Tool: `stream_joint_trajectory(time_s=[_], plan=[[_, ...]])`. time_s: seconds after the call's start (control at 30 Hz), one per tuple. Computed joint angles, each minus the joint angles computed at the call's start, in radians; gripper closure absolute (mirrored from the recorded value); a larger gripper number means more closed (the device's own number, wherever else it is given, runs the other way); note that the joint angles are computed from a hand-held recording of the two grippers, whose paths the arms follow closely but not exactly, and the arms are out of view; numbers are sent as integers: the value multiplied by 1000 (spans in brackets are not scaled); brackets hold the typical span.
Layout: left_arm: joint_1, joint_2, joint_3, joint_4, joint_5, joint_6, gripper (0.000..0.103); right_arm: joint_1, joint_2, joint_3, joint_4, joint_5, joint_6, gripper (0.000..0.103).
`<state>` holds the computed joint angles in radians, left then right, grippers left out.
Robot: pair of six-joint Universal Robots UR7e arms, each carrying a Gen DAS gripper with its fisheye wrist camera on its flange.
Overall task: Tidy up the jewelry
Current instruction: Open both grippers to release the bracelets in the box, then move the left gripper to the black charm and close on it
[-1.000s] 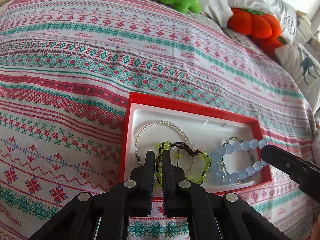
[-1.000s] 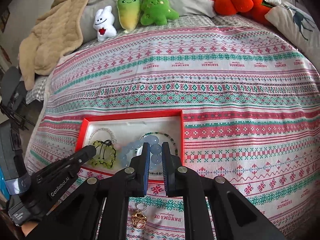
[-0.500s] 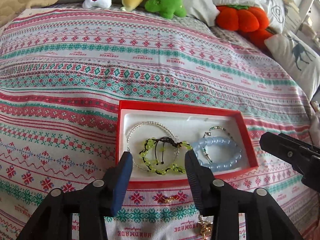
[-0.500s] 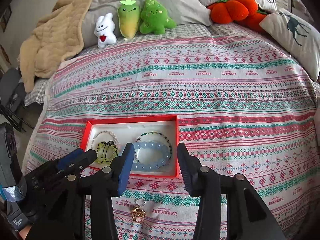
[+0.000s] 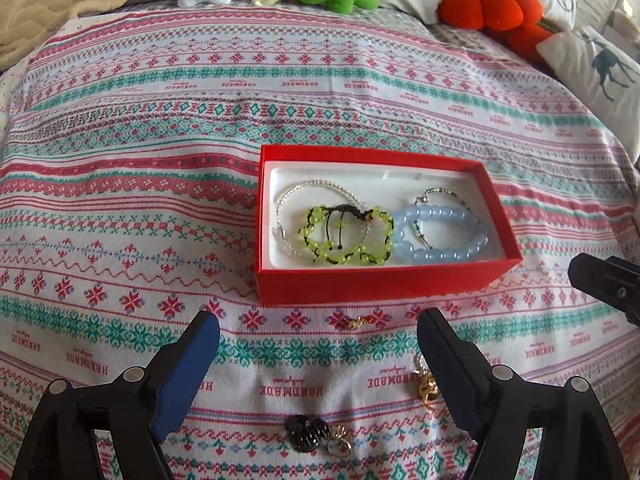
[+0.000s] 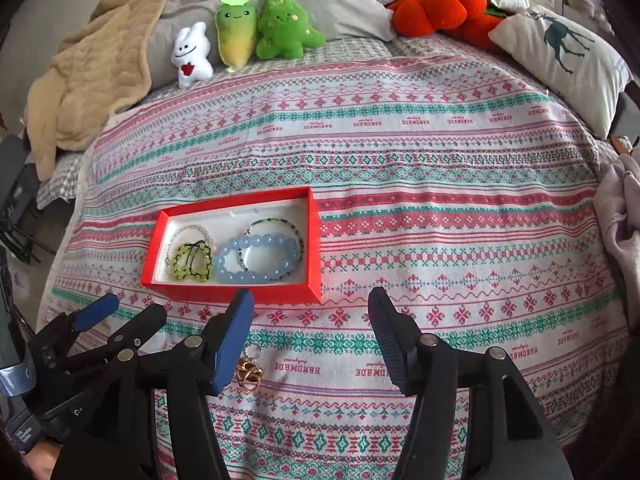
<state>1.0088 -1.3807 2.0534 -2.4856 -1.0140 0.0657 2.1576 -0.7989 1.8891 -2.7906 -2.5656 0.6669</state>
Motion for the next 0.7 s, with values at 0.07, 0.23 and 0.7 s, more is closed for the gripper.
stream_joint_trajectory(time_s=[0.07, 0.23, 0.7], plan=[[-5, -14, 8, 26, 15, -18, 15, 4, -10, 8, 44, -4, 42, 37], [-21, -43, 33, 71, 69, -30, 11, 11, -35, 23, 138, 7, 129, 36], [12, -62, 3, 259, 59, -155, 10, 13, -51, 46, 264, 65, 204, 34]])
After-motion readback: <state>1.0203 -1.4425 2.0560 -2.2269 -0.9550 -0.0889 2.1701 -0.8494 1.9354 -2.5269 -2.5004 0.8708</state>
